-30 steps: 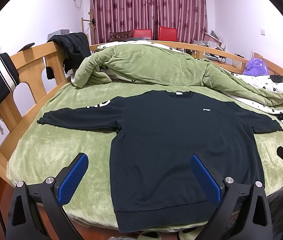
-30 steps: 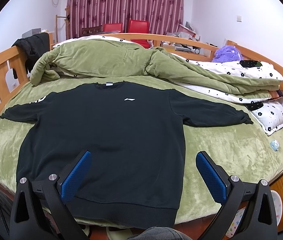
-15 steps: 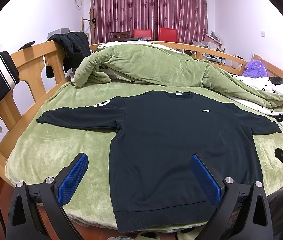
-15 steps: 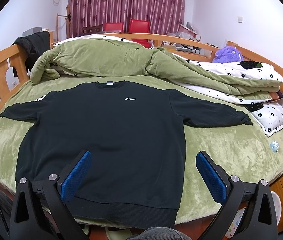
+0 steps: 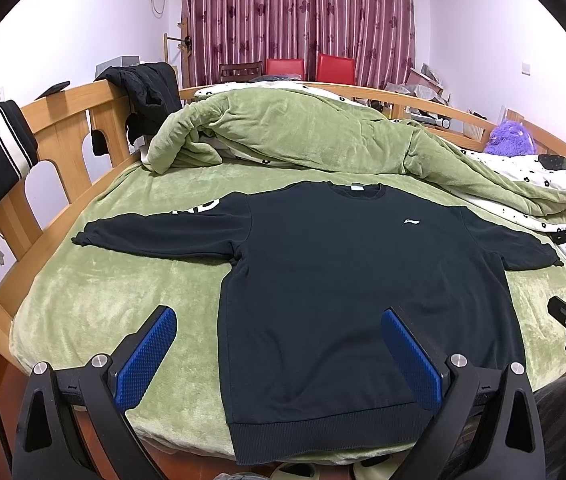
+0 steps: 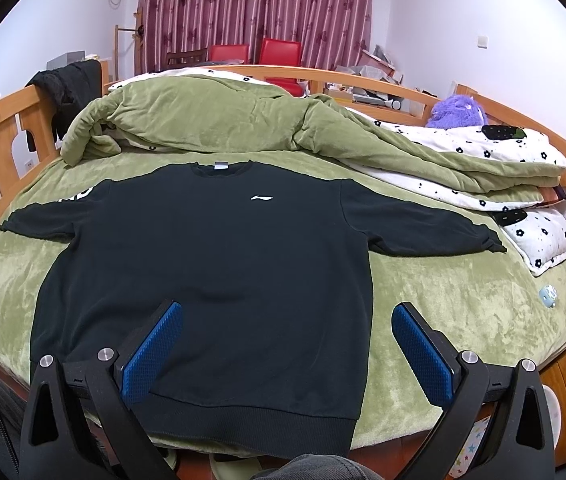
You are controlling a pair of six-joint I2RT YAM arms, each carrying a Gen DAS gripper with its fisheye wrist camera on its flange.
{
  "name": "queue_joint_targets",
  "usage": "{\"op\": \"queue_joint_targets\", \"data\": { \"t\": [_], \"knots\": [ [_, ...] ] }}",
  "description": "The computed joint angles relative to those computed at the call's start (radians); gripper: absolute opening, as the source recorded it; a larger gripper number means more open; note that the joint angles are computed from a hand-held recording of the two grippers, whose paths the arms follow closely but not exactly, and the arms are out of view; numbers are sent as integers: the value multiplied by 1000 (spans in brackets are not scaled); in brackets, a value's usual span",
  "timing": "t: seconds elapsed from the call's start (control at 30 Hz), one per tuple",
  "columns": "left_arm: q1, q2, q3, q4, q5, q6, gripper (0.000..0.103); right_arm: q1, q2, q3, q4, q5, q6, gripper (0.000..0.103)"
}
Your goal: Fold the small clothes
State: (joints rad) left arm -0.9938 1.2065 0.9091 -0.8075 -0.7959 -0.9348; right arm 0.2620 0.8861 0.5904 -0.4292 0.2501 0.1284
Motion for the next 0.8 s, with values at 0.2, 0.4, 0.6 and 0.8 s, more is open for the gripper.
{"op": "queue_joint_targets", "data": {
  "t": [0.2, 0.4, 0.6, 0.8],
  "knots": [
    [1, -7, -2, -4, -1, -1, 103, 5, 1, 1, 0, 6, 3, 102],
    [-1, -10, 2, -9, 2, 3, 103, 16, 5, 2, 1, 15, 11, 102],
    [-3, -8, 4, -11, 2, -1, 103, 14, 2, 0, -1, 11, 10, 102],
    [-4, -13, 3, -12, 6, -3, 103, 13, 2, 1, -3, 11, 10, 102]
  ]
}}
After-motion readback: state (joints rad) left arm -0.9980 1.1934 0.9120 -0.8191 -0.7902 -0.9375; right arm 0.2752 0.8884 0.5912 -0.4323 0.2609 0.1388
